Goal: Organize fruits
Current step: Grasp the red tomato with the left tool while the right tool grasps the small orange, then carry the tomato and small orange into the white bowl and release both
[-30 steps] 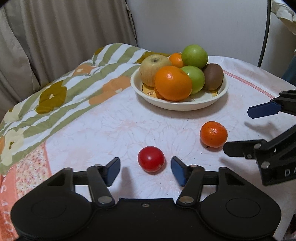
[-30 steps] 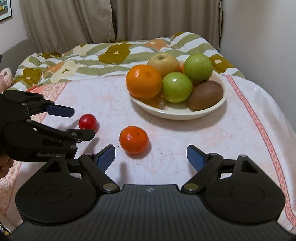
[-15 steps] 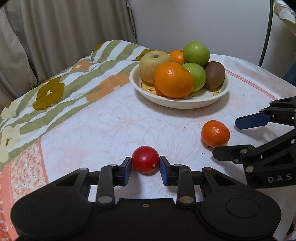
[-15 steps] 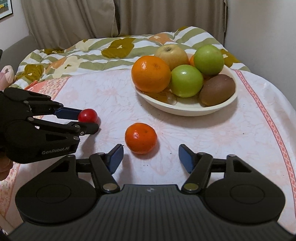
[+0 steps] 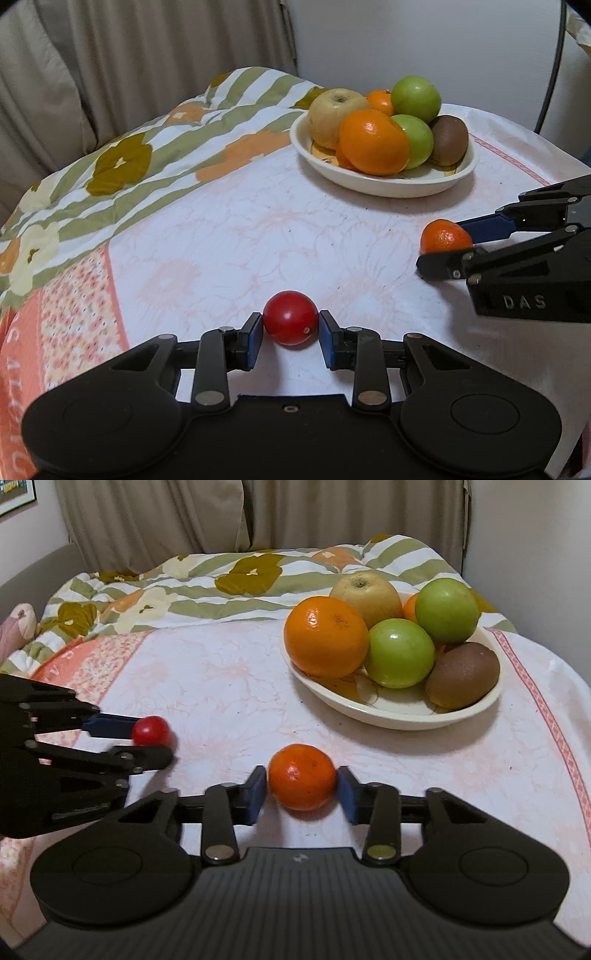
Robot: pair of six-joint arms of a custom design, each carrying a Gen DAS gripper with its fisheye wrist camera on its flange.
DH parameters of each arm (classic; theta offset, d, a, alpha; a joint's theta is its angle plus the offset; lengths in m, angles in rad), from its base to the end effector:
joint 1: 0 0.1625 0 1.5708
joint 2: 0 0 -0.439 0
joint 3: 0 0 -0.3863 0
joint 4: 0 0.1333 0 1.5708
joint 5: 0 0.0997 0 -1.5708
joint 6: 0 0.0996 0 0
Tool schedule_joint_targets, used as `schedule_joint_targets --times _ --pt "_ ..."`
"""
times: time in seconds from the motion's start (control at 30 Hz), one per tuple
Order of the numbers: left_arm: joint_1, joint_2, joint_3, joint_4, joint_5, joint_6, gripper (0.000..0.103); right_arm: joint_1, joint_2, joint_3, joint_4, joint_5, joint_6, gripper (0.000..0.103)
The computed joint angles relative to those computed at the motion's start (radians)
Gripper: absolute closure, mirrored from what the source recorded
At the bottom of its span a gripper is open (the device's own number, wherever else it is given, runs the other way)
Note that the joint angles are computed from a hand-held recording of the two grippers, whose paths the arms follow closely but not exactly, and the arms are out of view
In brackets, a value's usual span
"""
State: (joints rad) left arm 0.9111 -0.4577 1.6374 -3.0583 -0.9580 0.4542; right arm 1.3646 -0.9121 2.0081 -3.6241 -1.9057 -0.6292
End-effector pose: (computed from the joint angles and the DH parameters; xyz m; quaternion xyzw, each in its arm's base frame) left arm -0.2544 -0.6389 -0.0481 0.4588 0.8242 -0.1760 0.2815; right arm -0.0202 -0.5879 0.1934 0.1087 -0.8718 0.3551 0.3194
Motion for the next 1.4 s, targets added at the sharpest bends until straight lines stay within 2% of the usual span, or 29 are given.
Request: schedule_joint_targets --times 0.33,0.83,1.13,1.4 --pt "-0.021 -0.033 0.042 -0.004 0.044 -0.099 0.068 0.008 -0.031 0.021 0.010 0.022 -0.012 0.049" --pt "-0.115 -0.071 0.049 0.023 0.076 -0.256 0.068 0.033 -0.182 0.063 0.101 0.057 -0.040 0.049" --pt "-0.157 -0.010 -0.064 0.034 0.065 -0.264 0.068 0.015 -0.264 0.014 0.199 0.080 -0.080 0.050" --pt "-0.163 0.085 -0.232 0.086 0.067 -0.252 0.068 -0.017 -0.277 -0.110 0.313 0.125 -0.118 0.050"
